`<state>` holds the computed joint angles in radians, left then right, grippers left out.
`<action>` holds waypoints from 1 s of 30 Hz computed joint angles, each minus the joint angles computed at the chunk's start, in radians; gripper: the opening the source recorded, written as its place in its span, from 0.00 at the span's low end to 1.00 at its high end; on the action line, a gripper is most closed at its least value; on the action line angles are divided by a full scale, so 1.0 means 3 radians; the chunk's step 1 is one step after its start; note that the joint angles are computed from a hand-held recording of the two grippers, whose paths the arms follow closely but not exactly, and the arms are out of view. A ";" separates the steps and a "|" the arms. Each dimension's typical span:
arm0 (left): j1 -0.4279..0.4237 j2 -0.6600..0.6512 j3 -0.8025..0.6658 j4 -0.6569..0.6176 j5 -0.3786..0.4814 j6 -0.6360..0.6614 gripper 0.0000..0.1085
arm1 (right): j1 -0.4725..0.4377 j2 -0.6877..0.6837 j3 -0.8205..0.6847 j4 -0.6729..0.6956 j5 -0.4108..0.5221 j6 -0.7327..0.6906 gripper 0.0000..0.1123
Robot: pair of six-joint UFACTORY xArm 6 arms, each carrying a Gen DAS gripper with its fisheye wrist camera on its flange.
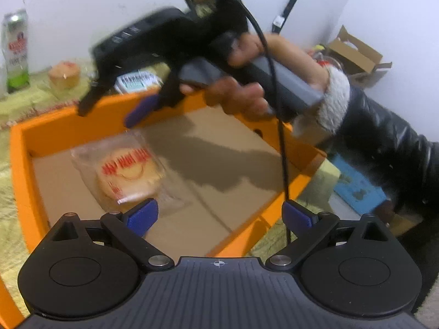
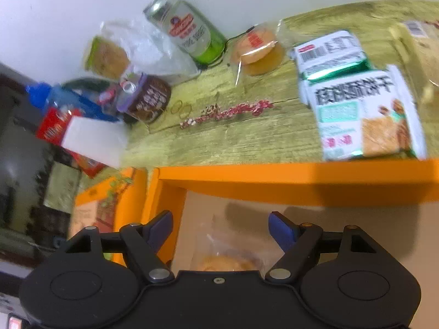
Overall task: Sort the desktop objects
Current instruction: 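Lower the cake into the orange tray and open the right tool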
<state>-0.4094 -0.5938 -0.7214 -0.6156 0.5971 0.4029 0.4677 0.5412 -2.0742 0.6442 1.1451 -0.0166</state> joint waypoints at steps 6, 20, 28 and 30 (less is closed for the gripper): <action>0.0171 0.0240 -0.0118 -0.0217 0.0134 -0.0034 0.90 | -0.0032 0.0179 -0.0217 0.0123 0.0323 -0.0048 0.68; 0.0216 0.0285 -0.0088 0.0101 -0.0123 -0.0369 0.90 | -0.0294 -0.0731 0.1178 0.0632 0.0232 -0.0293 0.70; 0.0168 0.0316 -0.0082 0.0434 -0.0246 -0.0619 0.90 | -0.0452 -0.1215 0.1821 0.0950 0.0268 -0.0402 0.77; 0.0140 0.0234 -0.0039 0.0486 -0.0290 -0.0630 0.90 | -0.0471 -0.1287 0.1890 0.0948 0.0154 -0.0406 0.77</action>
<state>-0.3673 -0.5238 -0.7331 -0.4698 0.5102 0.2139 0.3263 0.1552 -1.5072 0.9286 1.1914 -0.1385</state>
